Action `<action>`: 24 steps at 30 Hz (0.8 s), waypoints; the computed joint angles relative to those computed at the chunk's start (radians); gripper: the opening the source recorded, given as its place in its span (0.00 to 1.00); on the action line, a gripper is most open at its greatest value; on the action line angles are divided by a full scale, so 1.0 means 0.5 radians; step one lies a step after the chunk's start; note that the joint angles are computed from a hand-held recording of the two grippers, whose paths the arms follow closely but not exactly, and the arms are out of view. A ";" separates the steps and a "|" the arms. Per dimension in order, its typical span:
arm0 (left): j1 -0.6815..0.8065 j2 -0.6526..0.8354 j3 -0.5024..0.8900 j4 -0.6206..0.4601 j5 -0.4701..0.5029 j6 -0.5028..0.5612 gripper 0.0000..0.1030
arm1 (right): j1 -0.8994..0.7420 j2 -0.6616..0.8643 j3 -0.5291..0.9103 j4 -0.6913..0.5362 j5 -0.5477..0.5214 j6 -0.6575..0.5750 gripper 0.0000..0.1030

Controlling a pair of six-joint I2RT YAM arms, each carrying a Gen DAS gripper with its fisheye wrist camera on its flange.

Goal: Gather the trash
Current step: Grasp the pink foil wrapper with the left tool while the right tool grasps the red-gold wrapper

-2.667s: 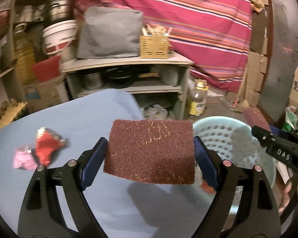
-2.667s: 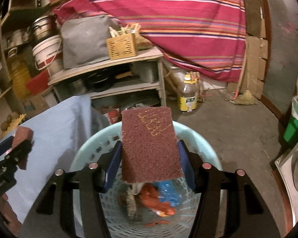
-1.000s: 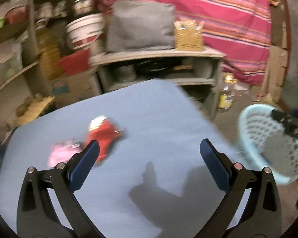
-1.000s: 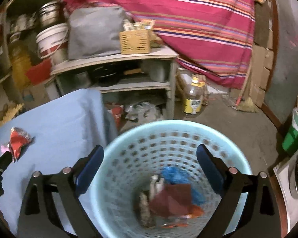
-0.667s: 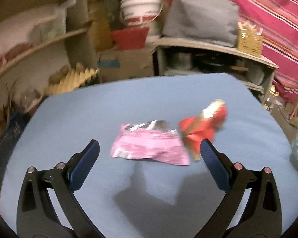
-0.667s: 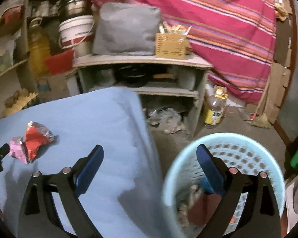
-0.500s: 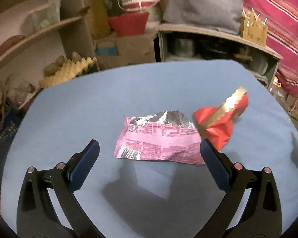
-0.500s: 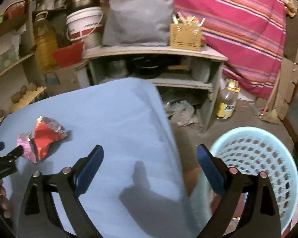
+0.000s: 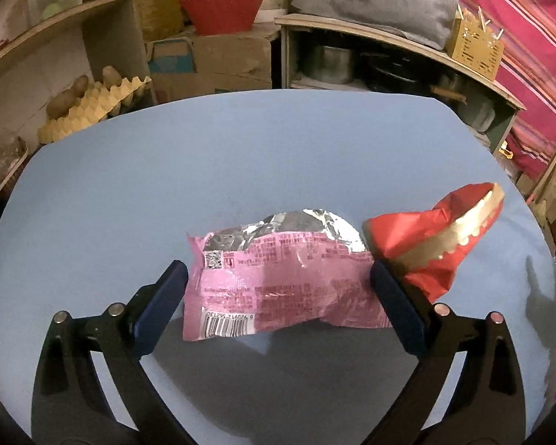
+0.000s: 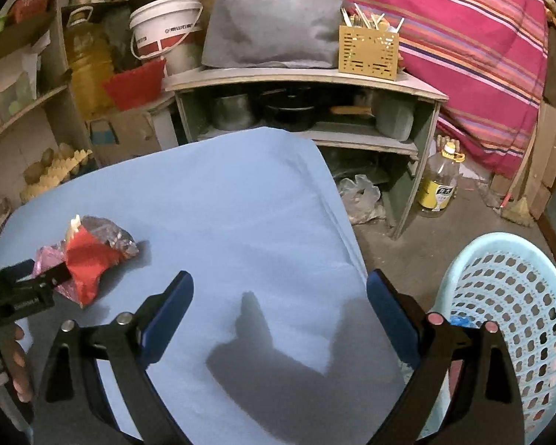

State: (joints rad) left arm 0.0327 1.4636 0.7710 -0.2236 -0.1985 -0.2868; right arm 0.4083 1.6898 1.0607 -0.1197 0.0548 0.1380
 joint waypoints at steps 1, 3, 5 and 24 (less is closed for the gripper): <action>0.009 -0.008 -0.004 -0.003 0.012 0.004 0.90 | 0.009 0.009 0.009 0.000 0.004 0.008 0.90; 0.028 -0.023 -0.019 0.000 0.036 0.025 0.82 | 0.028 0.023 0.020 -0.003 0.006 0.017 0.90; 0.055 -0.043 -0.031 0.009 0.059 0.053 0.72 | 0.052 0.035 0.030 -0.008 0.010 0.023 0.90; 0.729 -0.614 -0.204 -0.242 0.416 0.440 0.17 | 0.582 0.177 0.304 -0.120 0.241 0.054 0.90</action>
